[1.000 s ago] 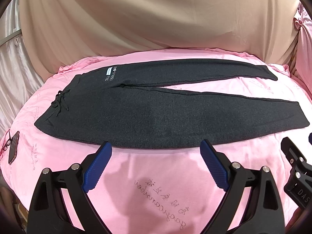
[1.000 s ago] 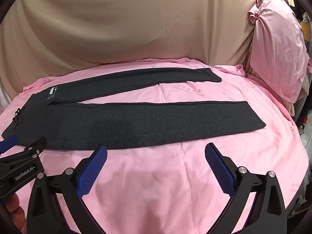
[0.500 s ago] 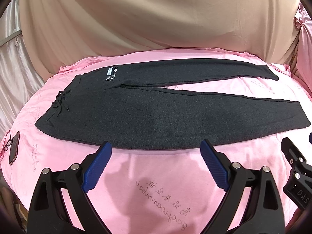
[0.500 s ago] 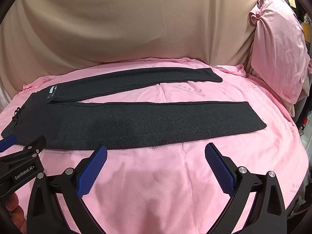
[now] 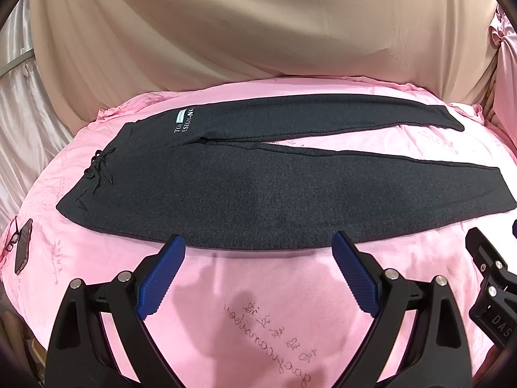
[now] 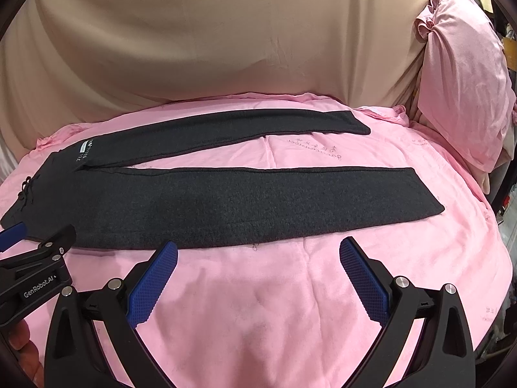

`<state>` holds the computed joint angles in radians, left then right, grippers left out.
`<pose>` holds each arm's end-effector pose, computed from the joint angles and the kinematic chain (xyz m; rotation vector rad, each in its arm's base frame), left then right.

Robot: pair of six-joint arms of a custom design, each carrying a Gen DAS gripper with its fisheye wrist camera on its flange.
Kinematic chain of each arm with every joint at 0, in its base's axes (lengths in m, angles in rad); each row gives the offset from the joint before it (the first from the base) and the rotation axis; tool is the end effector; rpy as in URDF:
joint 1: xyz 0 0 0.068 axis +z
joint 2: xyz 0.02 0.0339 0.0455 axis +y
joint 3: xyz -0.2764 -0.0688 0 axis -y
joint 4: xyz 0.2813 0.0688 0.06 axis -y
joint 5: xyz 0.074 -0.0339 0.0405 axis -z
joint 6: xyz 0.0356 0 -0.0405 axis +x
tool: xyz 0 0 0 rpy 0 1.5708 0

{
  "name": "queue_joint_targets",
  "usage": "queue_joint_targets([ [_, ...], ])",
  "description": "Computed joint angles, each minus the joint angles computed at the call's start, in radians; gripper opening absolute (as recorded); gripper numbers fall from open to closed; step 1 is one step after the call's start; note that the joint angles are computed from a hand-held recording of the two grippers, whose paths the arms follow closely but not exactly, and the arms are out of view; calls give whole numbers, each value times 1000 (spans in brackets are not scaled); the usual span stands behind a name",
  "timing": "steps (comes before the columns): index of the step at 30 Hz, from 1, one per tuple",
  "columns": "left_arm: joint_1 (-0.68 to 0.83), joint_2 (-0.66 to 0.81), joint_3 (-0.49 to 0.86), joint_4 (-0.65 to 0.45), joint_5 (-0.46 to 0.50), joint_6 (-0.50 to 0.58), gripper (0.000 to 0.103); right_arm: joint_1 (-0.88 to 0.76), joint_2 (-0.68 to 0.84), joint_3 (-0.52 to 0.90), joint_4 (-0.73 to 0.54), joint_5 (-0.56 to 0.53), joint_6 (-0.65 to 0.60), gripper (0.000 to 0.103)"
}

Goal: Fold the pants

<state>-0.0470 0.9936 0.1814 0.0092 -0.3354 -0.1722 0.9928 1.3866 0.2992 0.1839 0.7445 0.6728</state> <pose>0.1813 0.0032 0.1048 -0.3048 2.3156 0.2891 0.1378 0.1671 0.0854 -0.0557 2.1860 -0.0136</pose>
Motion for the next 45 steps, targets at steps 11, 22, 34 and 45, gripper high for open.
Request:
queue_joint_targets([
  [11,36,133,34,85,33,21,91,-118,77,0,134,-115,-99,98],
  [22,286,463,187,282,183,131,94,-1021,376,406,226,-926,-539,82],
  [34,517,800,636,206,290,210,95,-1078,1036,1475,-302,-847,-645,66],
  [45,770,1395,1665,-273,311,197,95,-1048,1225,1739,-428,-816,-618,69],
])
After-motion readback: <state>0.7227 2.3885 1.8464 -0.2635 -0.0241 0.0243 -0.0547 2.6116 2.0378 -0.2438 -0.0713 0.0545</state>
